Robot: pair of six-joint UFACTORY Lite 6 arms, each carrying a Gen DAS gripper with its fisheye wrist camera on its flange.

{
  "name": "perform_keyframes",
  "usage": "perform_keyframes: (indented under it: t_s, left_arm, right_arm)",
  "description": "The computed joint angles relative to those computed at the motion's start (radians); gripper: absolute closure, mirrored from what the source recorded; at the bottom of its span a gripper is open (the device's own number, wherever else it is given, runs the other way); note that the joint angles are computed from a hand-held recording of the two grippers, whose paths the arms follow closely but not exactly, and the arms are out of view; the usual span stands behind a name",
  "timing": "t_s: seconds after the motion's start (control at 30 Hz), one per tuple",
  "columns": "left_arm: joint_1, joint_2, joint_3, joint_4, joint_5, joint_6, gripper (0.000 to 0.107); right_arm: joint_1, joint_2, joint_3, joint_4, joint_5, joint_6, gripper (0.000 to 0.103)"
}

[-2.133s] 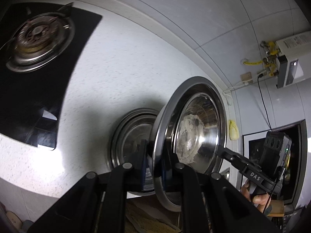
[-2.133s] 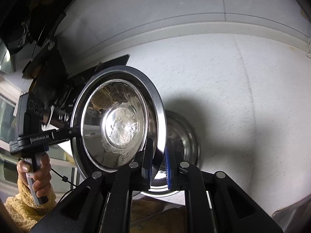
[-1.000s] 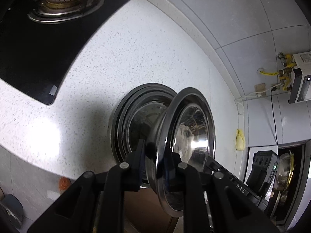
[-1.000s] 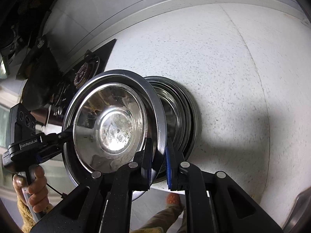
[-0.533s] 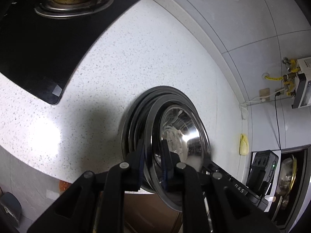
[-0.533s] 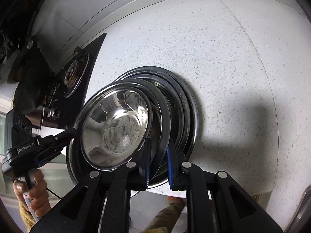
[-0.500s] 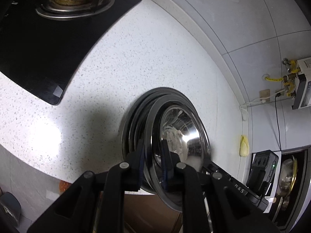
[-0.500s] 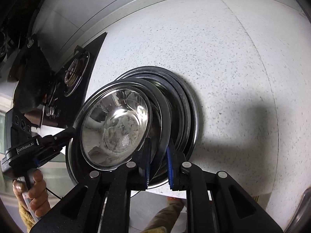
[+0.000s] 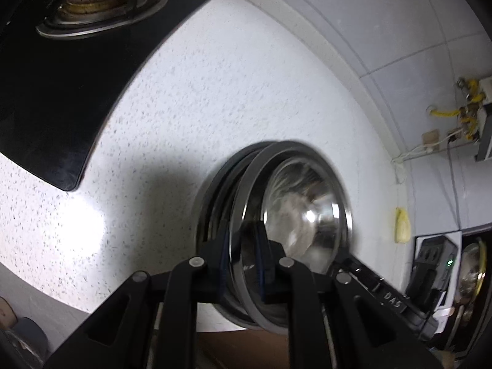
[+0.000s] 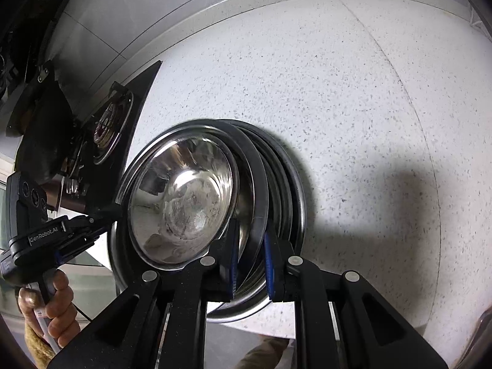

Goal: Organize plates and bowls
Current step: 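Lower the nested bowls onto the steel plate stack with both grippers, then open both grippers and raise them away from the bowls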

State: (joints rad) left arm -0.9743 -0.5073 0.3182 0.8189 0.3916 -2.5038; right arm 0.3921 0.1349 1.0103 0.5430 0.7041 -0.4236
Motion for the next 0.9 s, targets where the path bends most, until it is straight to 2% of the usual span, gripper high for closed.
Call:
perform_keyframes:
  t_s: [0.1,0.27,0.3,0.4,0.6,0.77,0.9]
  left_arm:
    - [-0.013,0.043,-0.016,0.113,-0.046,-0.111,0.094]
    - [-0.056,0.094,0.031,0.122,0.027,-0.103,0.094]
    - [-0.067,0.094,0.034,0.122,0.042,-0.109,0.09]
    - [-0.117,0.102,0.054,0.109,0.122,-0.113,0.091]
    - [-0.228,0.111,0.129,-0.002,0.312,-0.004,0.091]
    - [-0.378,0.181,0.276,-0.076,0.567,0.042,0.091]
    - [-0.508,0.311,0.469,-0.101,0.809,0.072,0.091]
  right_arm:
    - [0.004,-0.005,-0.025,0.0,-0.025,-0.016,0.09]
    - [0.013,-0.016,-0.033,-0.007,-0.043,-0.008,0.09]
    - [0.018,-0.024,-0.036,-0.019,-0.049,0.003,0.09]
    - [0.031,-0.051,-0.056,-0.037,-0.066,0.017,0.09]
    - [0.04,-0.118,-0.101,-0.081,-0.098,0.042,0.09]
    - [0.035,-0.219,-0.152,-0.091,-0.098,0.044,0.089]
    - [0.061,-0.366,-0.208,-0.149,-0.109,0.118,0.08]
